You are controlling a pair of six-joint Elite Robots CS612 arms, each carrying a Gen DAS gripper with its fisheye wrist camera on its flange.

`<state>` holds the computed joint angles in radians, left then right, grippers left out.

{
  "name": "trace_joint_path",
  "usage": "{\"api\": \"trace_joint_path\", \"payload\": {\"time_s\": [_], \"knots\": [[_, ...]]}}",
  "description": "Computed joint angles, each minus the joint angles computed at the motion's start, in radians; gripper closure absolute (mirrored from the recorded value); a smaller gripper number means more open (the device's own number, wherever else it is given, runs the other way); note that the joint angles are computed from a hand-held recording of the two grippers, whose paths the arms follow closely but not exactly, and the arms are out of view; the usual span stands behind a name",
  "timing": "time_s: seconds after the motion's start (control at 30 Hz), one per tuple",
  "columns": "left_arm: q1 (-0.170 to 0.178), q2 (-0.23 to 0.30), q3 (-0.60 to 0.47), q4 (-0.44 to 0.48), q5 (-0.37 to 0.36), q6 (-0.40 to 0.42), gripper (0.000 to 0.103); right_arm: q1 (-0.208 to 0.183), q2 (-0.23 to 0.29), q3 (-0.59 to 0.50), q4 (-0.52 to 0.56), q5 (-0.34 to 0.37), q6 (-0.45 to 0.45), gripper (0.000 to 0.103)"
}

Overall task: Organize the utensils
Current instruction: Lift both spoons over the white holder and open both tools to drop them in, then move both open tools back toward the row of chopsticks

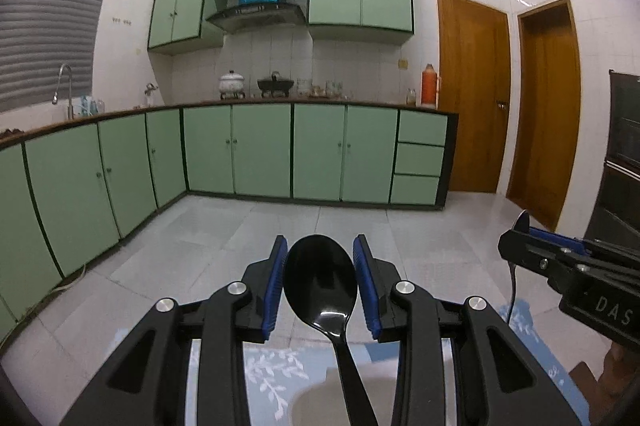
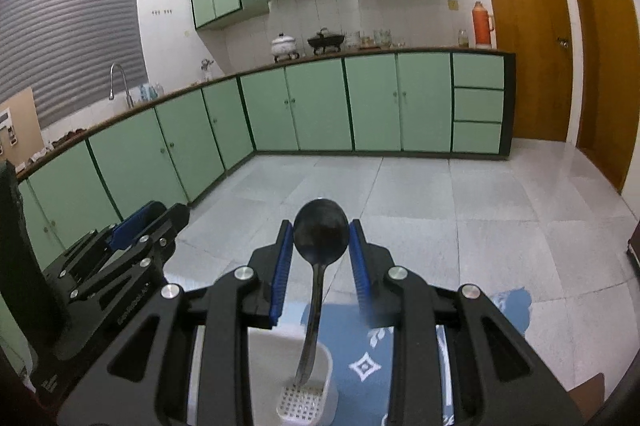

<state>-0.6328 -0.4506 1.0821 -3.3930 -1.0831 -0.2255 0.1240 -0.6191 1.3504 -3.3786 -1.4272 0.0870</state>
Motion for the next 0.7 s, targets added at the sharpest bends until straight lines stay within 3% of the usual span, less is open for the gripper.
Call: {"api": "trace_joint_path", "payload": {"time_s": [0.23, 0.4, 0.5, 0.7], "knots": [[0.002, -0.023, 0.066, -0.031, -0.022, -0.022, 0.067, -0.010, -0.003, 0.038, 0.018, 0.054, 0.012, 0.075], [0.001, -0.047, 0.105, -0.046, -0.028, -0.013, 0.061, -0.011, -0.020, 0.076, -0.010, 0.053, 0.004, 0.065], [-0.002, -0.075, 0.153, -0.059, -0.026, -0.030, 0.056, -0.015, -0.039, 0.111, -0.037, 0.057, 0.019, 0.057], [-0.021, -0.154, 0.300, -0.071, -0.028, -0.069, 0.038, -0.024, -0.098, 0.256, -0.142, 0.043, 0.055, 0.027]]}}
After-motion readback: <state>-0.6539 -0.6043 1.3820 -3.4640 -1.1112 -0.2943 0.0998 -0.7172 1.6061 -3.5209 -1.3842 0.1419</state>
